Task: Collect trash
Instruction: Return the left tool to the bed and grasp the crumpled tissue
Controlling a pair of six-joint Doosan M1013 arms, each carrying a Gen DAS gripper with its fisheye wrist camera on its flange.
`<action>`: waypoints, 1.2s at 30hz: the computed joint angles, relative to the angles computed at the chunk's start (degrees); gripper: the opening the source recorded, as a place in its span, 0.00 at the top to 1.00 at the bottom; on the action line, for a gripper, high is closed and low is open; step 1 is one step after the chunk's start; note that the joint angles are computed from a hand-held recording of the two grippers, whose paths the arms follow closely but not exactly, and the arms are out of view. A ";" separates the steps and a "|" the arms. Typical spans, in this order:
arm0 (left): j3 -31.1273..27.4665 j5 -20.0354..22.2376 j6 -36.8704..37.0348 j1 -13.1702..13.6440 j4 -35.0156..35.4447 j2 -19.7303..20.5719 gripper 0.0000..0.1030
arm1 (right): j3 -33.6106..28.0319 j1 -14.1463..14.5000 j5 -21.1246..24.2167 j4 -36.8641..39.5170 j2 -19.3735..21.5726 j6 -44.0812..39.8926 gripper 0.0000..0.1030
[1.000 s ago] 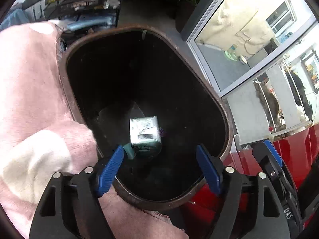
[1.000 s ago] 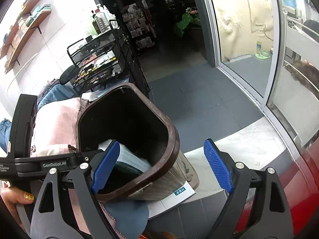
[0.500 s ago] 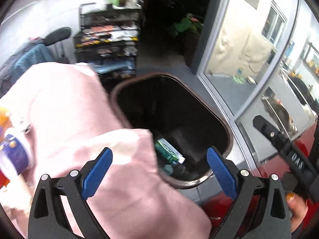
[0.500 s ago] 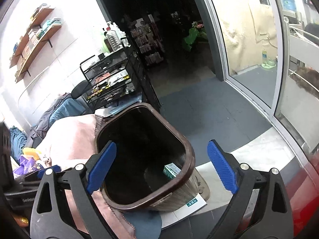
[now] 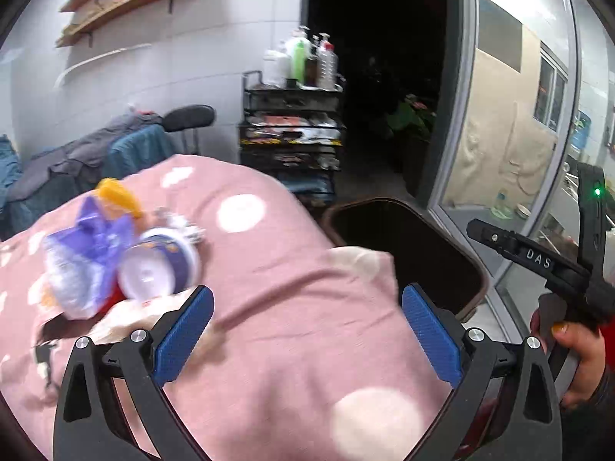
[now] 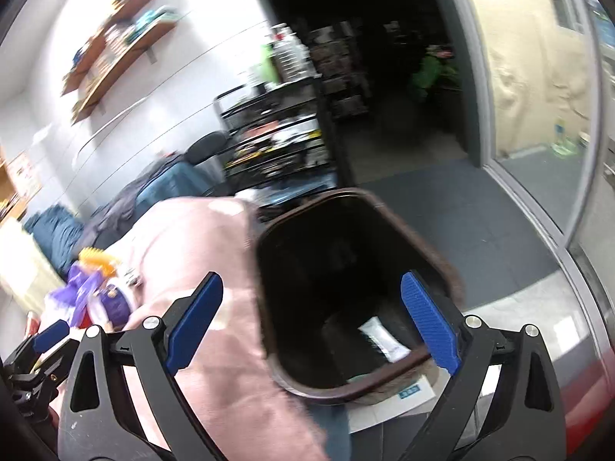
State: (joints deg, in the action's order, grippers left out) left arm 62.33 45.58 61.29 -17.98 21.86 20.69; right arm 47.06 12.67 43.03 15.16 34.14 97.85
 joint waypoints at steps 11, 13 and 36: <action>9.72 1.24 -11.63 2.68 8.36 -5.83 0.06 | -5.44 3.42 7.09 9.11 2.92 -16.26 0.10; 10.30 2.10 -12.56 3.68 7.52 -6.10 0.06 | -6.88 4.05 9.14 10.25 3.72 -18.68 0.10; 11.02 3.62 -8.94 4.38 9.33 -6.09 0.79 | -19.35 7.78 20.39 10.61 10.32 -22.62 0.10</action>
State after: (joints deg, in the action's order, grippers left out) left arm 73.36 49.19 52.35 -13.60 31.18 14.60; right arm 27.71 20.45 63.42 25.77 44.45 75.23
